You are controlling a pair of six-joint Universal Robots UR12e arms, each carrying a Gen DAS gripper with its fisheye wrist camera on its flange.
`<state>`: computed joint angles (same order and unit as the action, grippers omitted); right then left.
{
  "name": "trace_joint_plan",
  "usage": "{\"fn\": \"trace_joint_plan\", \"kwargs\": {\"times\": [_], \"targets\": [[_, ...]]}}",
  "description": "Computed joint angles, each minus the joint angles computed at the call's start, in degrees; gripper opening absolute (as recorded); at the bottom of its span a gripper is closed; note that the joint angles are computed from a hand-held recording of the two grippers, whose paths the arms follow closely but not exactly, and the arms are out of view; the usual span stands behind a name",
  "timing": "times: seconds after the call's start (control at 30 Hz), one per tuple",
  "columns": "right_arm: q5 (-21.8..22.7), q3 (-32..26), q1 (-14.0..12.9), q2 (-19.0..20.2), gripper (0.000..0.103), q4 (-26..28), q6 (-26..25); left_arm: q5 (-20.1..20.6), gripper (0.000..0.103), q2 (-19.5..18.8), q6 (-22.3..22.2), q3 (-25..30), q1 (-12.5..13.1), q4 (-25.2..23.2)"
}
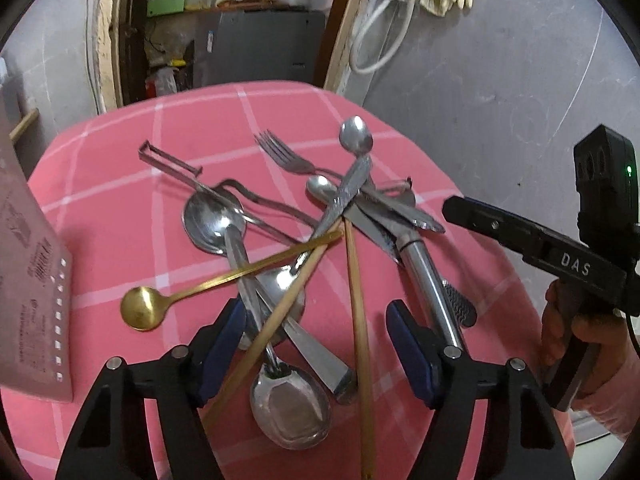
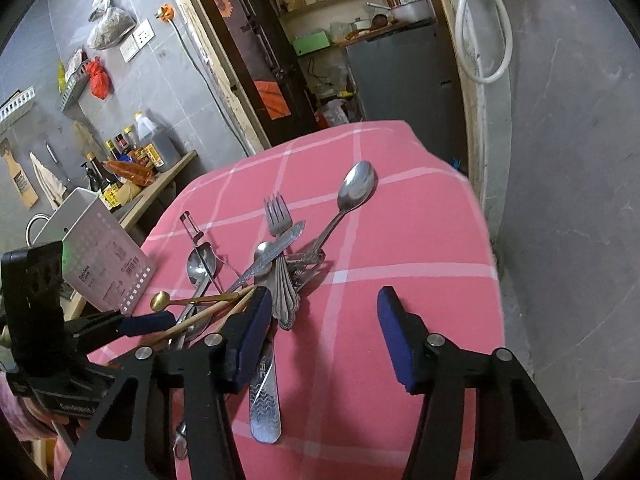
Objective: Organize utensils
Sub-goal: 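Move the left tool down over the utensil pile toward the chopsticks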
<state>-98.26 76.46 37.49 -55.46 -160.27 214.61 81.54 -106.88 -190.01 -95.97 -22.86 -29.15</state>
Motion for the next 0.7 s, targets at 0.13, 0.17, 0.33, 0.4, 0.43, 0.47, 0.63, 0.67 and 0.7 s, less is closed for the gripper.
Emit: {"fn": "trace_joint_plan", "kwargs": {"times": [0.13, 0.17, 0.33, 0.4, 0.43, 0.47, 0.63, 0.67, 0.7], "targets": [[1.2, -0.4, -0.3, 0.3, 0.045, 0.1, -0.5, 0.5, 0.07, -0.3, 1.0, 0.7, -0.3, -1.4], [1.7, -0.7, -0.4, 0.4, 0.044, 0.5, -0.5, 0.7, 0.068, -0.4, 1.1, 0.9, -0.4, -1.9], [4.0, -1.7, -1.1, 0.9, 0.037, 1.7, -0.8, -0.1, 0.049, -1.0, 0.7, 2.9, -0.4, -6.4], [4.7, -1.8, -1.2, 1.1, 0.036, 1.4, -0.9, 0.1, 0.047, -1.3, 0.7, 3.7, -0.5, -7.3], [4.9, -1.8, -1.3, 1.2, 0.036, 1.2, -0.8, 0.4, 0.044, -1.4, 0.7, 3.9, -0.6, -7.7], [5.4, -1.8, -1.4, 1.3, 0.036, 1.0, -0.8, 0.6, 0.042, -1.6, 0.4, 4.3, -0.6, -8.3], [8.0, -2.8, -2.1, 2.3, 0.036, 0.8, -0.8, -1.9, 0.037, -2.1, -1.6, 5.5, 0.2, -9.9], [8.7, -3.1, -2.2, 2.5, 0.035, 0.9, -0.8, -2.2, 0.037, -2.3, -1.9, 5.7, 0.3, -10.0], [9.2, -3.4, -2.4, 2.7, 0.034, 1.0, -0.9, -2.4, 0.037, -2.5, -1.8, 6.0, 0.4, -10.2]]}}
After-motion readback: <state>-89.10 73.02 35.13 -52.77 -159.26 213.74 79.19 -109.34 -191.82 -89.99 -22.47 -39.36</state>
